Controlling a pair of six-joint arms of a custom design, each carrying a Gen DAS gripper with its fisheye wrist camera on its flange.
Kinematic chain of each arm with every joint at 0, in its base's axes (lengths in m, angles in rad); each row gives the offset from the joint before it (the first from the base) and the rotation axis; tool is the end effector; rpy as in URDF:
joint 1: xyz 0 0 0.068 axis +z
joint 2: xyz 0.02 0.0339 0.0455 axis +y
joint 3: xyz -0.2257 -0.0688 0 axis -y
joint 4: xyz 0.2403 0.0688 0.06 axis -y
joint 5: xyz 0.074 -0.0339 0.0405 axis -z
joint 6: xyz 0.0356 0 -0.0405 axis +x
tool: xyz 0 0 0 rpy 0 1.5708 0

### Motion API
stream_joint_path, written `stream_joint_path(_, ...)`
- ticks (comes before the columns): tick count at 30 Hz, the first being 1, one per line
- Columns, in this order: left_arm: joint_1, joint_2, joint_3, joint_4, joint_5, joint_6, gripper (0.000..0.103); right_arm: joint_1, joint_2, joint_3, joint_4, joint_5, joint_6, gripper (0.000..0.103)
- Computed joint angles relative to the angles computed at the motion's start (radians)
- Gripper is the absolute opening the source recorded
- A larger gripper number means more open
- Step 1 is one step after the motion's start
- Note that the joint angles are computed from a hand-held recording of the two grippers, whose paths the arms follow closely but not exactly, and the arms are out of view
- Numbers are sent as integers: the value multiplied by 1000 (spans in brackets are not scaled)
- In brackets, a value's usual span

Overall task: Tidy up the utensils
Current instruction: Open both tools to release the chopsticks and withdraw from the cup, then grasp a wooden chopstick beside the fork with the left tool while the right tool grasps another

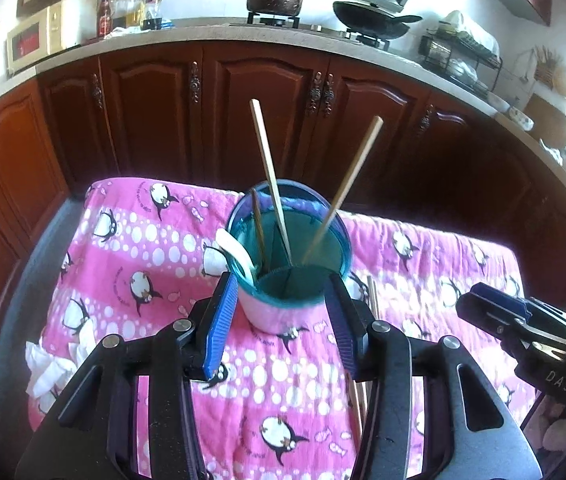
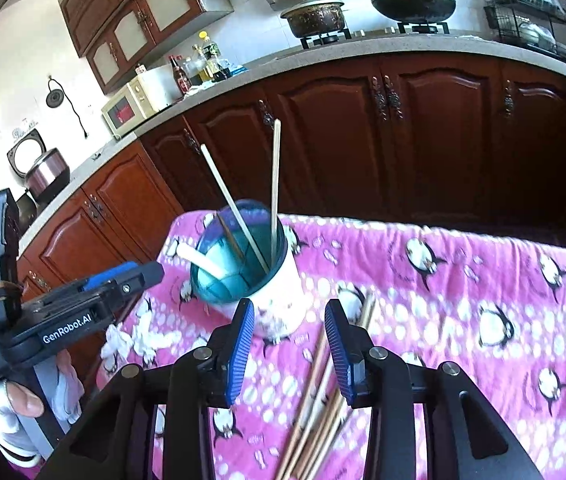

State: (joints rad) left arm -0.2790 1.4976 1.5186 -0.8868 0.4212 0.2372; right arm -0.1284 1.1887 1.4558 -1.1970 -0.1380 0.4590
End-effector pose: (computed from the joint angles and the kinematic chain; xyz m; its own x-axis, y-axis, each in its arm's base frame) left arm 0.2954 -0.0998 0.3225 -0.5928 0.3929 -0.7031 0.6639 0.7325 -0.1504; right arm 0.2160 -0.0229 0.3566 -0.6926 0.5319 -0.4872 0.3928 0.8446 0.3638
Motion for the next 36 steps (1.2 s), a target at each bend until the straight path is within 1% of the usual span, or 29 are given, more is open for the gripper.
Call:
stream_joint_path(13,1,-182,-199,-9,18,58,46,73,-173,-91,-97,53,99,38)
stream_joint_path(16,2,-202,-229,-21,27,67,47,83,-205,-116,-116,53,117,39)
stream_joint_path(18,7,-205,-243,-33,39,68,50,90,-227,-141,-125,56,129,39)
stream_joint_path(22,22,-187,-261,-60,71,74,52,72,-278,-218,-134,42,127,39)
stream_joint_path(28,30,-145,-310,-59,75,71,52,2,-323,-359,-97,-22,99,39)
stream_joint_path(30,31,-129,-324,-52,72,75,52,-20,-320,-400,-71,-39,88,33)
stream_joint_path(32,31,-115,-337,-43,64,77,52,-50,-303,-436,-36,-63,67,31)
stream_joint_path(33,30,-106,-341,-38,61,78,52,-57,-290,-439,-23,-68,63,29)
stream_joint_path(36,25,-79,-348,-27,50,80,52,-104,-223,-445,36,-95,25,27)
